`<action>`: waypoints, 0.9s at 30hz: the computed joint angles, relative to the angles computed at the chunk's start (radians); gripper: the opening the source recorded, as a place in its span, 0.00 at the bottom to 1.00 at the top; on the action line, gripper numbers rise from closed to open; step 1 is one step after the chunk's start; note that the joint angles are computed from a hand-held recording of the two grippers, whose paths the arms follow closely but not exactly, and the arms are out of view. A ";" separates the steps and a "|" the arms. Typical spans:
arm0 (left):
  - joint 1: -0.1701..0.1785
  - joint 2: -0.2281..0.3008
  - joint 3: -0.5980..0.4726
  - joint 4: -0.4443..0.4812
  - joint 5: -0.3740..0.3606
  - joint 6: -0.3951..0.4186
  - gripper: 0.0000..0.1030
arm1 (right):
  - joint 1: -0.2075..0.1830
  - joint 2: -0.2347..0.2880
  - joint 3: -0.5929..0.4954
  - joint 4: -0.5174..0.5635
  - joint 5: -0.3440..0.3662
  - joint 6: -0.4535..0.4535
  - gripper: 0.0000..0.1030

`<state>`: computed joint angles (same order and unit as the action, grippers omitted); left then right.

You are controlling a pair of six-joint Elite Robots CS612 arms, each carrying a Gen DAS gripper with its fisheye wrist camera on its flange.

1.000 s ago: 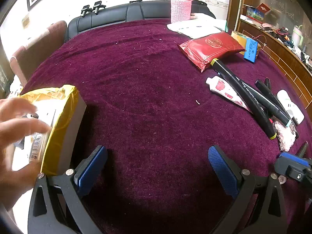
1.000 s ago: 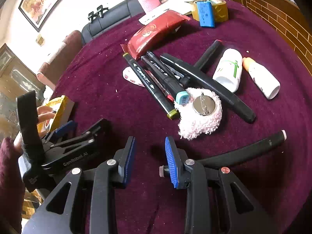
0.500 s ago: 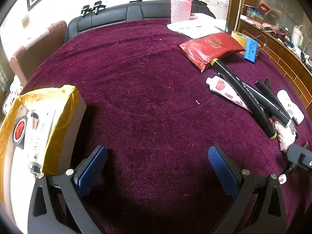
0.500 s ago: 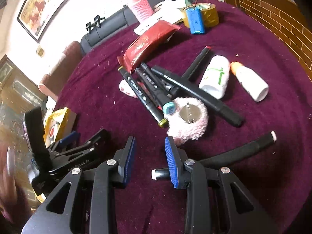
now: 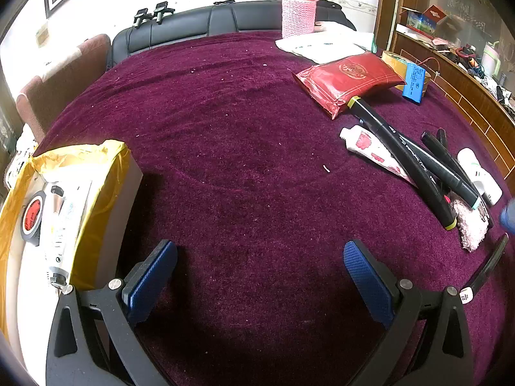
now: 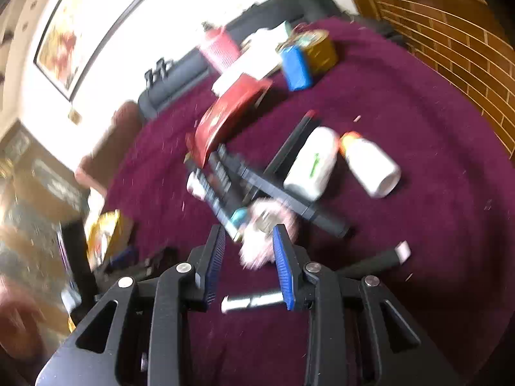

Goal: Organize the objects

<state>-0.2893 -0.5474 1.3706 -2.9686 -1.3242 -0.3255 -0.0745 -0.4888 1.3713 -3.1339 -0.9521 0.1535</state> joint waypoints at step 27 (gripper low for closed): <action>-0.001 0.000 -0.001 0.001 0.001 -0.002 0.99 | -0.062 0.104 -0.093 -0.207 0.166 0.314 0.48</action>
<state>-0.2903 -0.5476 1.3701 -2.9672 -1.3229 -0.3276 -0.1370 -0.3847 1.2784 -3.3406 -0.7866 0.4672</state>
